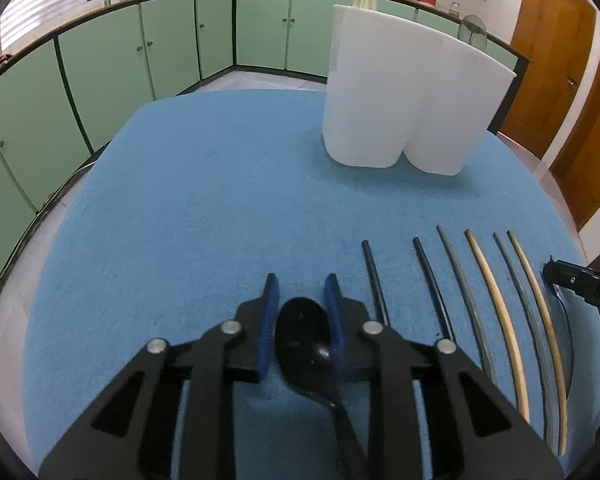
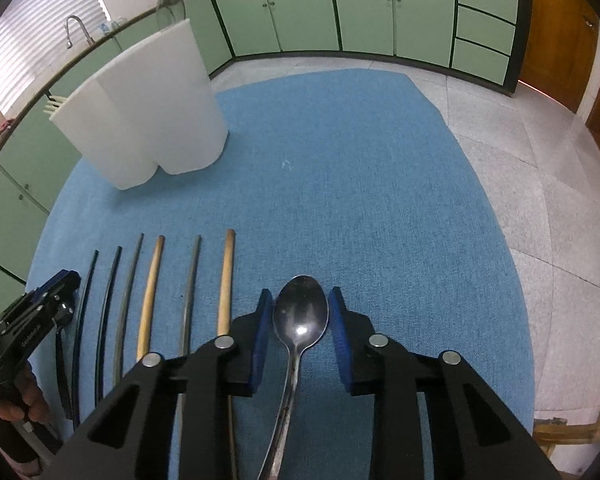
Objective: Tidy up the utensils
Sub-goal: 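Lift and carry both spoons over the white holder with both tools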
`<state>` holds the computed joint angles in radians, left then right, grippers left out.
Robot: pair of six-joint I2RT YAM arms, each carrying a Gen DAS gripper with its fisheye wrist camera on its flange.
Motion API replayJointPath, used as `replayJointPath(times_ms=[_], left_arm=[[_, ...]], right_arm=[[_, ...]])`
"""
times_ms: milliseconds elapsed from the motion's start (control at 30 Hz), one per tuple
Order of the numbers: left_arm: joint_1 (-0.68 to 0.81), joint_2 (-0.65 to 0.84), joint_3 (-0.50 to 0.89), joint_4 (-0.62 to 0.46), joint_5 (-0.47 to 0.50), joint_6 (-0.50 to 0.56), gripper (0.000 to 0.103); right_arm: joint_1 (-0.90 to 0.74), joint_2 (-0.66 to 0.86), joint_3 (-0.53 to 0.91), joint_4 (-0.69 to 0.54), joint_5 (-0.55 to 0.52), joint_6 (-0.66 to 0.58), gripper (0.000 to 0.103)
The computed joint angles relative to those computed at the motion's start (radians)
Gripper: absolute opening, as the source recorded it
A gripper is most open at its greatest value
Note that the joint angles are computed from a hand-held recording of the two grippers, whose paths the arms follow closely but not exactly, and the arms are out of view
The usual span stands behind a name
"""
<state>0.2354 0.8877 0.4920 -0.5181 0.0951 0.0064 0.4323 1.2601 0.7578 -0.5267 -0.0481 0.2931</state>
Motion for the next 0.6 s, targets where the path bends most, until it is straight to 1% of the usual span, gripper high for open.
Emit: replayJointPath(times_ms=[33, 133, 200, 467, 600], left_arm=[[0.000, -0.001, 0.000, 0.000, 0.008, 0.002, 0.010], [-0.005, -0.020, -0.006, 0.003, 0.014, -0.006, 0.008], [-0.002, -0.062, -0.013, -0.001, 0.016, -0.003, 0.007], [-0.079, -0.217, -0.029, -0.039, -0.041, -0.030, 0.007], [-0.086, -0.287, -0.013, -0.061, -0.039, -0.037, 0.007]], right_arm=[[-0.002, -0.010, -0.007, 0.005, -0.005, 0.003, 0.029], [-0.021, -0.046, -0.029, 0.014, -0.029, -0.008, 0.028], [-0.030, -0.099, -0.056, 0.034, -0.056, -0.022, 0.028], [-0.018, -0.288, -0.099, 0.031, -0.050, -0.054, 0.028], [-0.005, -0.351, -0.083, 0.021, -0.046, -0.063, 0.028]])
